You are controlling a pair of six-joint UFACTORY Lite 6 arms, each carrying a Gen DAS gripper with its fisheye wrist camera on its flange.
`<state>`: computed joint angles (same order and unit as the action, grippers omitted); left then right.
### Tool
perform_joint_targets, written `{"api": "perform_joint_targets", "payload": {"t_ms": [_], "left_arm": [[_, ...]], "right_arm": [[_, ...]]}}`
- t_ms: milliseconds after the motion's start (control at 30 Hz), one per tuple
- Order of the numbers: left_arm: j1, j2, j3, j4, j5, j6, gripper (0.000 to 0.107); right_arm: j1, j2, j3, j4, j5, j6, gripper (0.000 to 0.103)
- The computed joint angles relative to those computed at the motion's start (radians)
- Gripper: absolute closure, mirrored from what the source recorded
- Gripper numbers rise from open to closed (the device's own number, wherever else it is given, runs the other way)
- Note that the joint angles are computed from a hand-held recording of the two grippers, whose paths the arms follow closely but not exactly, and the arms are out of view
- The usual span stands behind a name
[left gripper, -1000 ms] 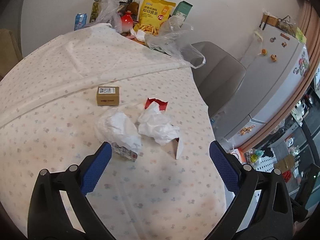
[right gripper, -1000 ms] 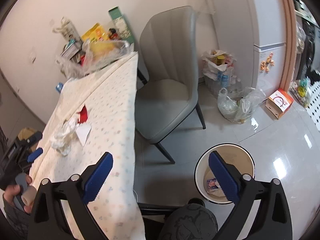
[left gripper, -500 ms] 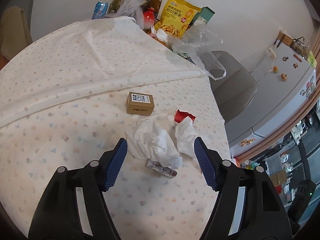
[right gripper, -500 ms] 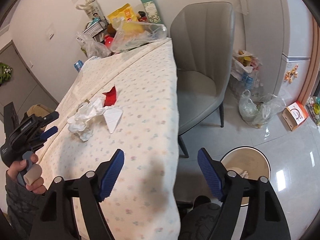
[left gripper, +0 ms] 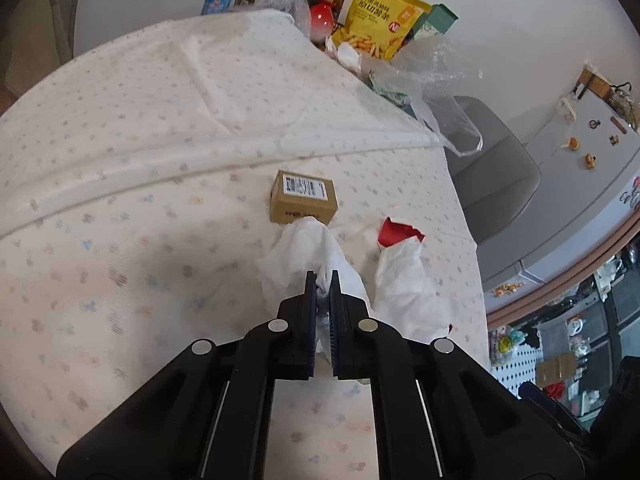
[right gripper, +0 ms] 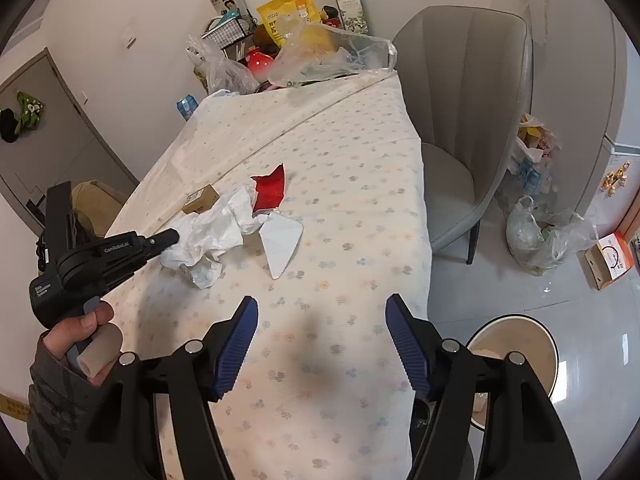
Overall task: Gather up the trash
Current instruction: 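Return both grippers to the crumpled tissues on the table, then grasp the crumpled white tissue with the left gripper while the right grasps the white napkin, then carry the tissue and napkin with both grippers over the white bin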
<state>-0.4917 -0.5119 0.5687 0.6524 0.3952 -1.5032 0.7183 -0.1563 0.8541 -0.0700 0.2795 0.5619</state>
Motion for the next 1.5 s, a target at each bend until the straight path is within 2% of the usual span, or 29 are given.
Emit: {"api": "perform_joint_targets", "payload": {"t_ms": [133,233,533,633,733,767,900,1100,1233,1500], "left_arm": [[-0.030,-0.120,-0.012,0.042,0.126,-0.013,0.101],[-0.024,-0.205,-0.029,0.013,0.191,0.032,0.101],[-0.021,-0.429,-0.094,-0.057,0.347,0.122,0.101],[0.005,-0.468,-0.111,-0.085,0.357,0.159,0.101],[0.017,-0.483,-0.118,-0.106,0.359,0.180,0.101],[0.013,-0.483,-0.117,-0.104,0.359,0.178,0.101],[-0.057,-0.455,-0.100,-0.060,0.360,0.117,0.101],[-0.153,-0.331,-0.034,0.012,0.322,0.035,0.101],[-0.237,-0.227,0.037,0.098,0.320,-0.065,0.101],[-0.357,-0.040,0.163,0.196,0.293,-0.187,0.101]], "right_arm": [[0.019,0.091,0.075,0.005,-0.003,-0.019,0.040],[0.024,0.175,0.142,0.047,-0.005,-0.066,0.044],[0.053,0.458,0.417,0.017,0.042,-0.061,0.054],[0.061,0.534,0.487,-0.015,0.056,-0.040,0.056],[0.062,0.597,0.542,-0.073,0.068,0.009,0.069],[0.060,0.596,0.541,-0.087,0.068,0.020,0.079],[0.035,0.533,0.472,-0.076,0.044,0.027,0.080],[-0.023,0.348,0.278,0.128,-0.027,-0.138,0.080],[-0.047,0.271,0.208,0.270,-0.037,-0.274,0.080],[-0.073,0.111,0.080,0.318,-0.026,-0.331,0.080]]}}
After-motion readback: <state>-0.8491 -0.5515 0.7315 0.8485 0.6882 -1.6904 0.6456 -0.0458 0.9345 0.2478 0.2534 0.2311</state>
